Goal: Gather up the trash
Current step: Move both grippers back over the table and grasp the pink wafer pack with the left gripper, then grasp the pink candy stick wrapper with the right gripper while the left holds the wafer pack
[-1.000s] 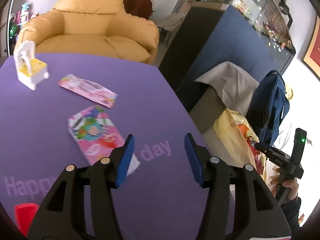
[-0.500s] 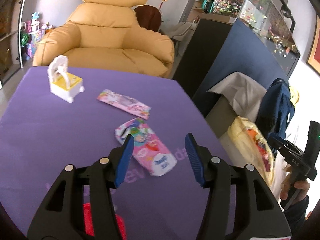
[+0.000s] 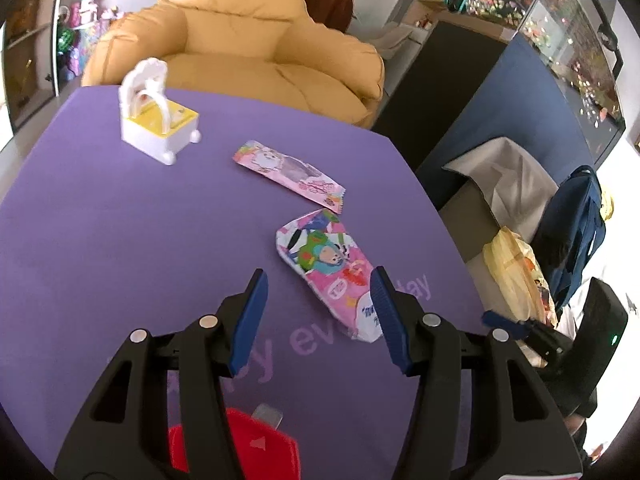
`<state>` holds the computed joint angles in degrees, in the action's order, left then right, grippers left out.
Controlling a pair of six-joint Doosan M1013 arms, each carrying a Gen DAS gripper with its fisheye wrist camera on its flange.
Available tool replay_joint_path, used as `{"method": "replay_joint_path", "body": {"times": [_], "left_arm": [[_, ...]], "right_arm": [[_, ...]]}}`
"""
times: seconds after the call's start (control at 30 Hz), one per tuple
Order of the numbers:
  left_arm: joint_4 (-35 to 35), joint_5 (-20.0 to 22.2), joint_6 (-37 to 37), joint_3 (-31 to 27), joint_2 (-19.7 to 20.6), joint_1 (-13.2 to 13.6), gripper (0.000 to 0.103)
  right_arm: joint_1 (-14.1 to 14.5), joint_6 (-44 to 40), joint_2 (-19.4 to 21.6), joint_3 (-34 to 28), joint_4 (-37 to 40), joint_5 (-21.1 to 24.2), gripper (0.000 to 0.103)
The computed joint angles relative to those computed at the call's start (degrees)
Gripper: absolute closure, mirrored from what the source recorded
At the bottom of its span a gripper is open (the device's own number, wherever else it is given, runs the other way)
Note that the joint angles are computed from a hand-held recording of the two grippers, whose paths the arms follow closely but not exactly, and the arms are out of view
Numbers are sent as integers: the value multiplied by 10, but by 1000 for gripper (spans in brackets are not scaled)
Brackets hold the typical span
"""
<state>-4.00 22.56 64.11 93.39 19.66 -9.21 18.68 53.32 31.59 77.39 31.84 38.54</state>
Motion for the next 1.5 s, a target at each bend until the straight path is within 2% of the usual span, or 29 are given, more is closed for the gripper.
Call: {"method": "replay_joint_path", "body": {"times": [0.13, 0.27, 0.47, 0.6, 0.73, 0.93, 1.13, 1.33, 1.5], "left_arm": [[-57, 33, 43, -22, 16, 0, 52], [-64, 42, 9, -31, 29, -6, 52], [35, 51, -124, -47, 46, -21, 52], [96, 59, -185, -62, 58, -29, 52], [134, 70, -211, -74, 67, -34, 53], [157, 75, -216, -74, 69, -36, 75], [155, 60, -174, -65, 58, -37, 90], [136, 32, -141, -45, 34, -28, 96], [129, 6, -151, -8, -1, -3, 96]], "right_arm": [[4, -2, 0, 6, -4, -12, 57], [2, -4, 2, 6, 3, -10, 57], [-4, -6, 2, 9, 17, -9, 57], [-8, -11, 1, 15, 32, -7, 57], [-11, -12, 1, 17, 36, -4, 57], [-15, -12, 3, 16, 43, 4, 57], [-13, -15, 4, 13, 44, 9, 57], [-6, -15, 4, 7, 26, 12, 57], [0, -8, 13, -15, 11, 29, 57]]}}
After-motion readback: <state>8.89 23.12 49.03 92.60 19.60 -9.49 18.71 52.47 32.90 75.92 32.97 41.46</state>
